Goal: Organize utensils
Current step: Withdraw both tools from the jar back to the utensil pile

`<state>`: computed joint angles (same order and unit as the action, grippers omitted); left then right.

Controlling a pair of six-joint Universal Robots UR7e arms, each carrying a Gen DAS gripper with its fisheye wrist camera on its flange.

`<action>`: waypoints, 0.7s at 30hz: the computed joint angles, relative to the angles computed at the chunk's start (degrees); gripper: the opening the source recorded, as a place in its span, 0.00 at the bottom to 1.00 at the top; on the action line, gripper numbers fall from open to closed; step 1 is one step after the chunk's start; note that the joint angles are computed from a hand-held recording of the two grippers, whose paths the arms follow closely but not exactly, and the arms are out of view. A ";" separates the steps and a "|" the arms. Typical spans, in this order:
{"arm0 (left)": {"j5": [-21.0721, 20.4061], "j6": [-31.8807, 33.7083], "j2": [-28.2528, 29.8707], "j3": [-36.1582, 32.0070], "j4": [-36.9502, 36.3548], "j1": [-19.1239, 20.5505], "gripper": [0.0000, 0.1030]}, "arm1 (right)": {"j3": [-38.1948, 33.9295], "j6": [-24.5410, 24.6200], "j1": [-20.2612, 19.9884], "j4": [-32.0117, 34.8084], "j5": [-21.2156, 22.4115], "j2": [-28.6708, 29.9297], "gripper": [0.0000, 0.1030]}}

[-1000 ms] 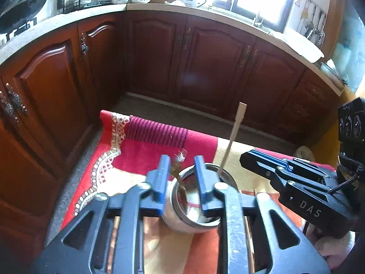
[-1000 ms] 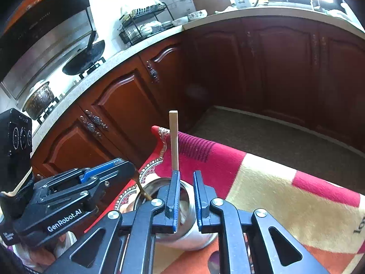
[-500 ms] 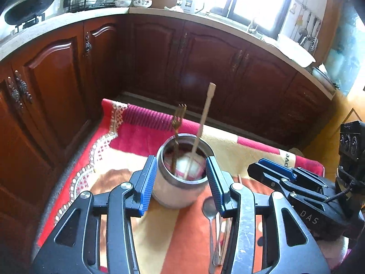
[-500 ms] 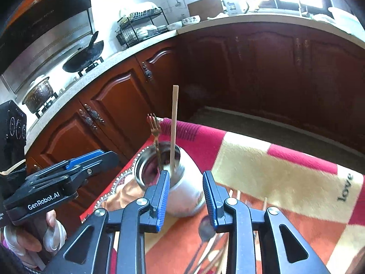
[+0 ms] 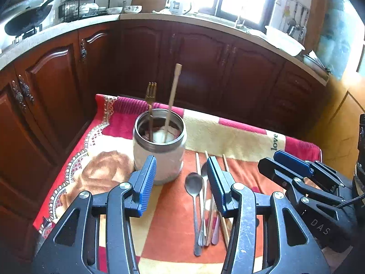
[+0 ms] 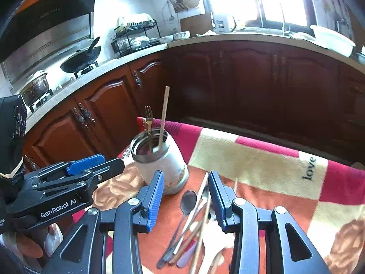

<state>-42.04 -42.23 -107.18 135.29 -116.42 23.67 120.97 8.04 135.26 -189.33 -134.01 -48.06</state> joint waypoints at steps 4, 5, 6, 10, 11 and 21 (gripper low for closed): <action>-1.35 -2.01 -0.58 0.99 1.09 -1.74 0.47 | 2.24 1.33 1.07 -0.21 -1.97 -1.11 0.39; -1.69 -2.38 -0.65 1.19 1.24 -2.12 0.48 | 2.91 1.83 1.28 -0.23 -2.25 -1.52 0.42; -2.07 -2.74 -0.73 1.41 1.30 -2.46 0.50 | 3.66 2.40 1.45 -0.29 -2.42 -1.98 0.42; -4.20 -3.76 -1.04 2.06 1.06 -2.52 0.52 | 6.23 4.19 1.78 0.58 -3.42 -3.61 0.42; -4.65 -3.90 -1.10 2.20 0.98 -2.36 0.53 | 6.82 4.63 1.77 0.91 -3.57 -3.97 0.43; -8.39 -2.28 -1.77 5.19 -2.81 1.77 0.53 | 13.08 7.23 -3.09 -1.29 1.39 -5.91 0.42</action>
